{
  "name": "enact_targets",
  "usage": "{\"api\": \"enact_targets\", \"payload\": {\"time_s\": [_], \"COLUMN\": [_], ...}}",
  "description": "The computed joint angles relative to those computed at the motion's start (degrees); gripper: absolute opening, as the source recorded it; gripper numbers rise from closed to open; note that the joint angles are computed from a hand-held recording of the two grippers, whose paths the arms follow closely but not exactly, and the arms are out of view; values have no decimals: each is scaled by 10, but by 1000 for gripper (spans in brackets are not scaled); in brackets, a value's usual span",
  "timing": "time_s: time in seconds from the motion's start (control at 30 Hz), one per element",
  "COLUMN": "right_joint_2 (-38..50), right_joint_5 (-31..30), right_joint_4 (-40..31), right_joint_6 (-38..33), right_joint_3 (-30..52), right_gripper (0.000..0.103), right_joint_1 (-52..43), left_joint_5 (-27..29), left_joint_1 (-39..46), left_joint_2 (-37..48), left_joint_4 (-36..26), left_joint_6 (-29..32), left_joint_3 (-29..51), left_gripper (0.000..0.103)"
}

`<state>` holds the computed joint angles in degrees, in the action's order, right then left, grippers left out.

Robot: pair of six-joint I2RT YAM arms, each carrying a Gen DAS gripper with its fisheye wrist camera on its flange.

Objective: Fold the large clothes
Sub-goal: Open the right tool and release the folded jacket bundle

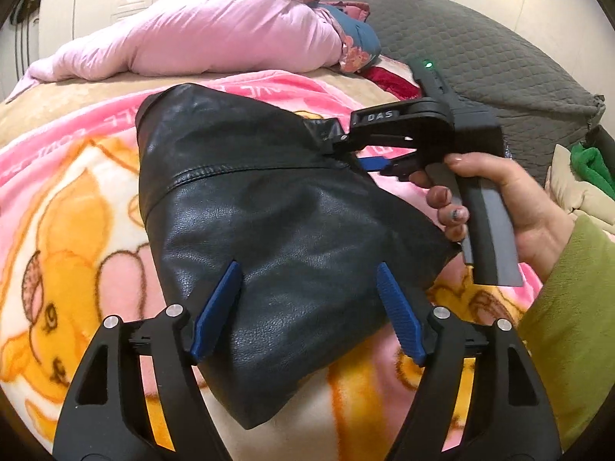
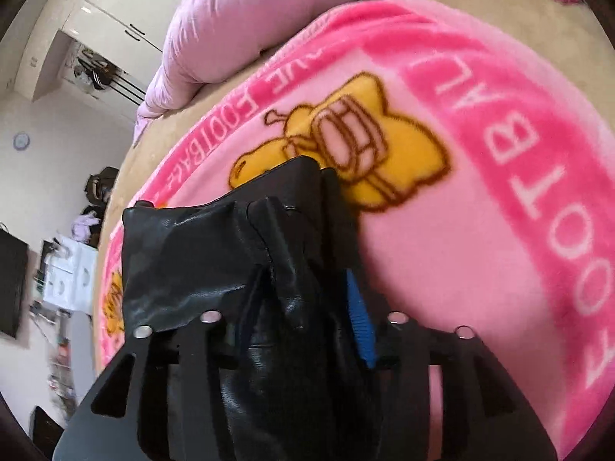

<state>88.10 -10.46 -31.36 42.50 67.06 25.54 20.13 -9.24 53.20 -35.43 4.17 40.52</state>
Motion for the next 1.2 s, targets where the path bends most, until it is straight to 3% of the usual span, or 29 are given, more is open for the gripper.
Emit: {"api": "enact_targets", "payload": {"time_s": [0.03,0.17,0.57,0.73,0.8,0.83,0.87,0.9,1.0,1.07,1.2], "right_joint_2": [-2,-54,-236,-253,-260,-269,-281,-293,-304,-322,-321], "right_joint_5": [11,27,65,77,72,70,58,46,96,119,160], "right_joint_4": [-13,-35,-45,-35,-14,-1,25,52,48,58,40], "right_joint_6": [-3,-5,47,79,103,117,130,134,113,112,111], "right_joint_3": [7,-6,-104,-136,-162,-177,-198,-216,-210,-214,-219], "right_gripper": [56,64,68,69,77,75,53,46,24,19,19], "right_joint_1": [5,22,119,146,143,140,136,135,174,192,201], "left_joint_5": [-2,-3,67,67,55,46,45,39,24,27,32], "left_joint_1": [-2,5,104,124,112,103,100,93,77,75,64], "left_joint_2": [-2,-10,-71,-65,-58,-55,-52,-54,-56,-56,-48], "left_joint_4": [1,0,-28,-32,-35,-34,-33,-33,-23,-20,-17], "left_joint_6": [-2,-4,-8,-13,-11,-11,-9,-12,-19,-23,-25], "left_joint_3": [-2,-6,-25,-18,-15,-16,-19,-21,-25,-23,-17], "left_gripper": [68,70,75,75,75,75,75,75,81,82,82]}}
